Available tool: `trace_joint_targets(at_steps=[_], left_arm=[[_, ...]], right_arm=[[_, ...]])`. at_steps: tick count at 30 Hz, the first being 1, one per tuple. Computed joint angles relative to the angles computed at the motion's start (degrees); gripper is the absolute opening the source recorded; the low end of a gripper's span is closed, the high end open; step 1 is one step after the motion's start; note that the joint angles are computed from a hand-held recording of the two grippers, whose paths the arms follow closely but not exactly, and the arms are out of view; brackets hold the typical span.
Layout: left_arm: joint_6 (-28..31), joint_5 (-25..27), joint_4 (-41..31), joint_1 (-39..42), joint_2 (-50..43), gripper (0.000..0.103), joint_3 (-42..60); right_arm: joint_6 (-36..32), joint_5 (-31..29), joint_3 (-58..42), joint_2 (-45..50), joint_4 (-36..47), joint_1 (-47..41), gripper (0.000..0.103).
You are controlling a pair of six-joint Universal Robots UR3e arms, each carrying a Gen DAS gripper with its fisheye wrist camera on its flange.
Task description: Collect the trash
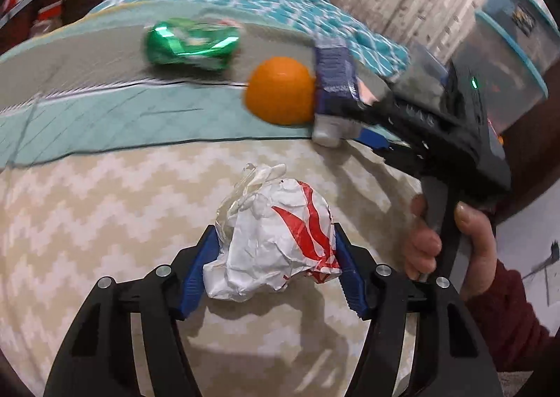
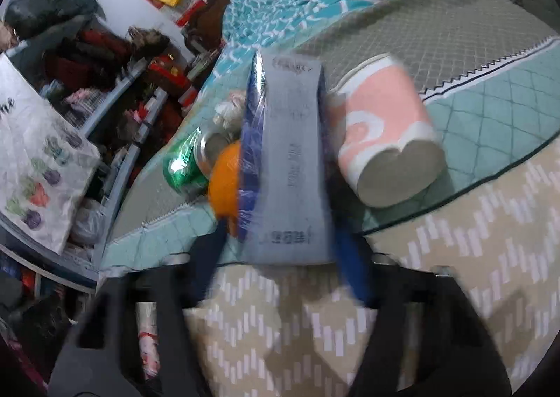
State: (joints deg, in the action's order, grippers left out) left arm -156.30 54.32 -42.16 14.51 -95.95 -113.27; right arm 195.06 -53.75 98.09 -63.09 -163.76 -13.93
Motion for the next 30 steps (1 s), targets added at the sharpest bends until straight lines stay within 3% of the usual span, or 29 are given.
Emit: trace_joint_targets(at_steps=[5, 8, 11, 13, 14, 17, 23, 30], left_arm=[[3.95, -3.47, -5.15, 6.77, 4.18, 0.061, -3.07], [5.44, -4.31, -6.75, 8.63, 5.52, 0.061, -4.03], [6.62, -4.97, -7.67, 9.81, 6.83, 0.064, -5.27], [6.20, -5.07, -7.11, 9.62, 6.99, 0.067, -5.73], [5.69, -5.05, -6.50, 9.33, 6.75, 0.070, -5.74], [4.20, -4.88, -5.56, 9.02, 7.71, 0.085, -6.85], [3.76, -2.95, -5.79, 9.66, 10.56, 0.092, -8.31], [6.26, -4.62, -11.79, 15.18, 13.21, 0.093, -8.61]], right_arm=[[-7.15, 5.44, 15.83, -11.57, -0.88, -2.51, 0.055], [-20.68, 10.07, 27.63, -25.26, 9.23, -5.82, 0.055], [-29.35, 7.42, 34.78, -37.54, 18.55, -6.93, 0.057], [-30.25, 5.27, 38.73, -42.57, 19.18, -6.59, 0.059], [-29.86, 5.15, 41.12, -44.51, 18.02, -6.68, 0.069], [-28.37, 5.54, 44.28, -45.87, 13.81, -6.13, 0.082], [-25.85, 4.21, 44.90, -44.65, 9.46, -3.72, 0.086], [-25.13, 4.28, 45.61, -44.49, 7.80, -3.35, 0.086]])
